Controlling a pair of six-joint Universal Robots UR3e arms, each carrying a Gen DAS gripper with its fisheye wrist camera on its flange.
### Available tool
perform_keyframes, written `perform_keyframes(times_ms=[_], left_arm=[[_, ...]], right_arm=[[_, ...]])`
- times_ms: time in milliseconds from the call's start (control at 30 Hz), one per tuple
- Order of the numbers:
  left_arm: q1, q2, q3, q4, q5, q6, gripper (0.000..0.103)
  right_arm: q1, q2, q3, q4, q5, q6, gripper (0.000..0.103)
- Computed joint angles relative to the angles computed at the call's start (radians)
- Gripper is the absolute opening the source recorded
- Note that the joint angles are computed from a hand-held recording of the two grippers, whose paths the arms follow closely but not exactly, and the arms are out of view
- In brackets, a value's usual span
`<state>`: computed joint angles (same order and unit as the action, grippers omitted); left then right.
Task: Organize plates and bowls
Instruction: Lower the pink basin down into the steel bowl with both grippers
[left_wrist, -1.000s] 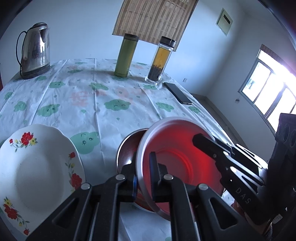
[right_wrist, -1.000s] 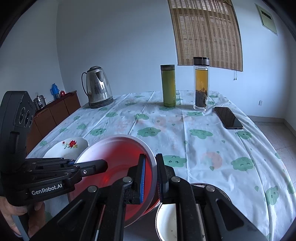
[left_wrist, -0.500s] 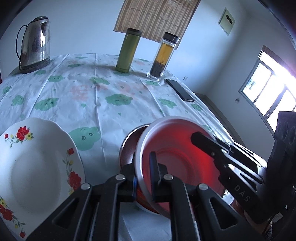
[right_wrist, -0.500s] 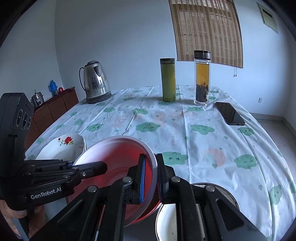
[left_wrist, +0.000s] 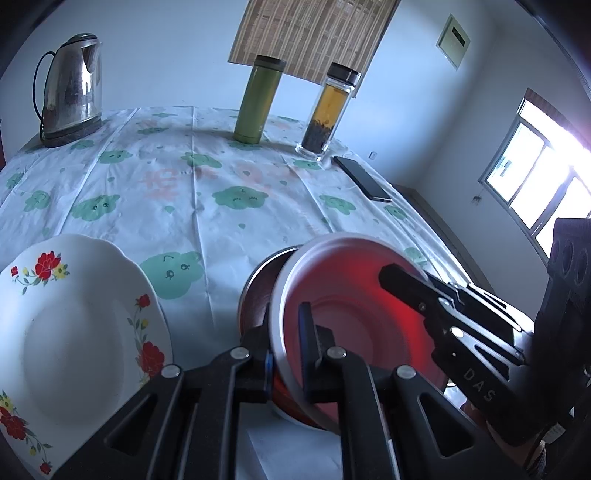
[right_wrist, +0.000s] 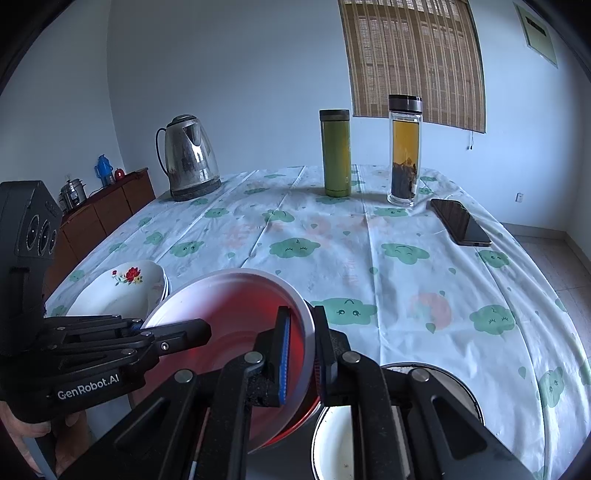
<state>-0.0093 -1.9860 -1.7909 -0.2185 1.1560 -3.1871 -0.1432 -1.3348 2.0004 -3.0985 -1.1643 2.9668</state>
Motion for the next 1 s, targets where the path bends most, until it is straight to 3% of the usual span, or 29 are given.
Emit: perform_keyframes(times_ms=[1000], left_arm=[[0.000, -0.006, 0.000, 0.002, 0.004, 0.005, 0.008]], right_arm=[[0.085, 0.055, 0.015, -0.136, -0.171, -0.040, 0.016]])
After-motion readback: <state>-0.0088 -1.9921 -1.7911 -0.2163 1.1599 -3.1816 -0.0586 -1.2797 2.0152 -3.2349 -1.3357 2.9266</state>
